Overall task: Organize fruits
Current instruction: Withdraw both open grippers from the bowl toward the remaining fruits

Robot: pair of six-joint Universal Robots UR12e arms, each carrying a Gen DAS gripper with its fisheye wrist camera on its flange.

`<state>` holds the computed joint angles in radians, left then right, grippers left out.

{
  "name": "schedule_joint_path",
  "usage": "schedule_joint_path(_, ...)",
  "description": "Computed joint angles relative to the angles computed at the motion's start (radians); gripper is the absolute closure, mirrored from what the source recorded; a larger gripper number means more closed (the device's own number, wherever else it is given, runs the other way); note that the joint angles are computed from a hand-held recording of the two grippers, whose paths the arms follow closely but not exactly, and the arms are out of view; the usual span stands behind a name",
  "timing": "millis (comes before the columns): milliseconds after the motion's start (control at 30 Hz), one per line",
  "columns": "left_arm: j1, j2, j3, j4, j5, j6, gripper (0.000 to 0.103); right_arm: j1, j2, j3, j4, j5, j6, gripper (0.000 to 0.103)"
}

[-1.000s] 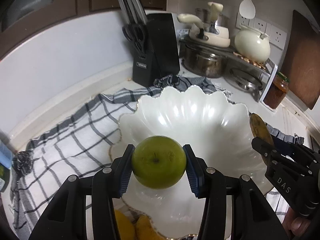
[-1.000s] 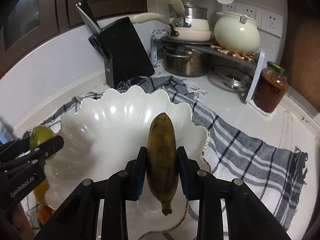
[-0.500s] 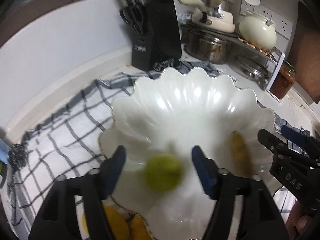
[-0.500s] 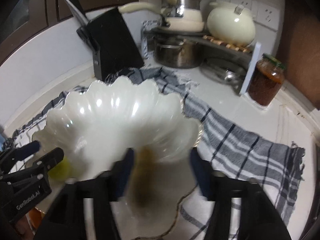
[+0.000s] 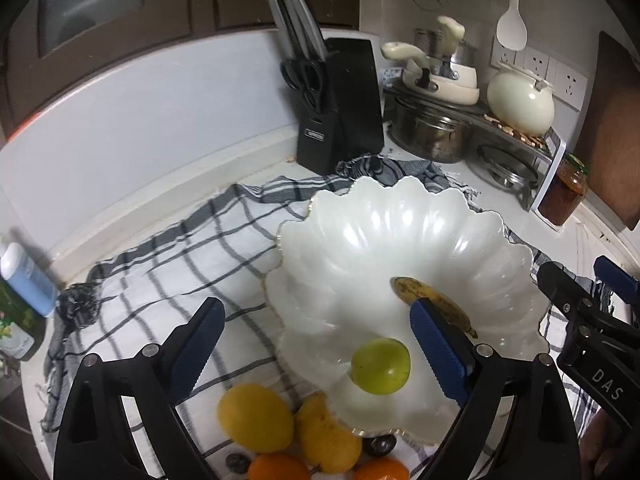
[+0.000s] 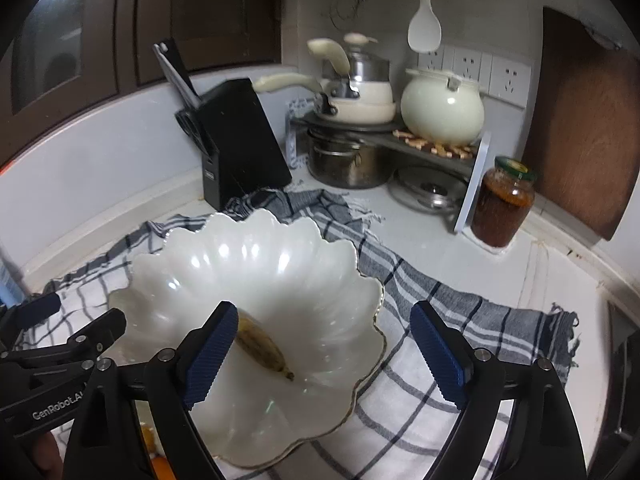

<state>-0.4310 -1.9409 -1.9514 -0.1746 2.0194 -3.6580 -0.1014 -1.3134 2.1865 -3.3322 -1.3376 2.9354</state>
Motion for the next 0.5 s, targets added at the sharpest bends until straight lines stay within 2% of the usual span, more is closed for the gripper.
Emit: schedule_joint_path(500,-0.041,0.097,-0.091,-0.014,0.11,-0.05,0.008,-0.009,-0.089,0.09,-0.049,0.067,-0.016,0.014)
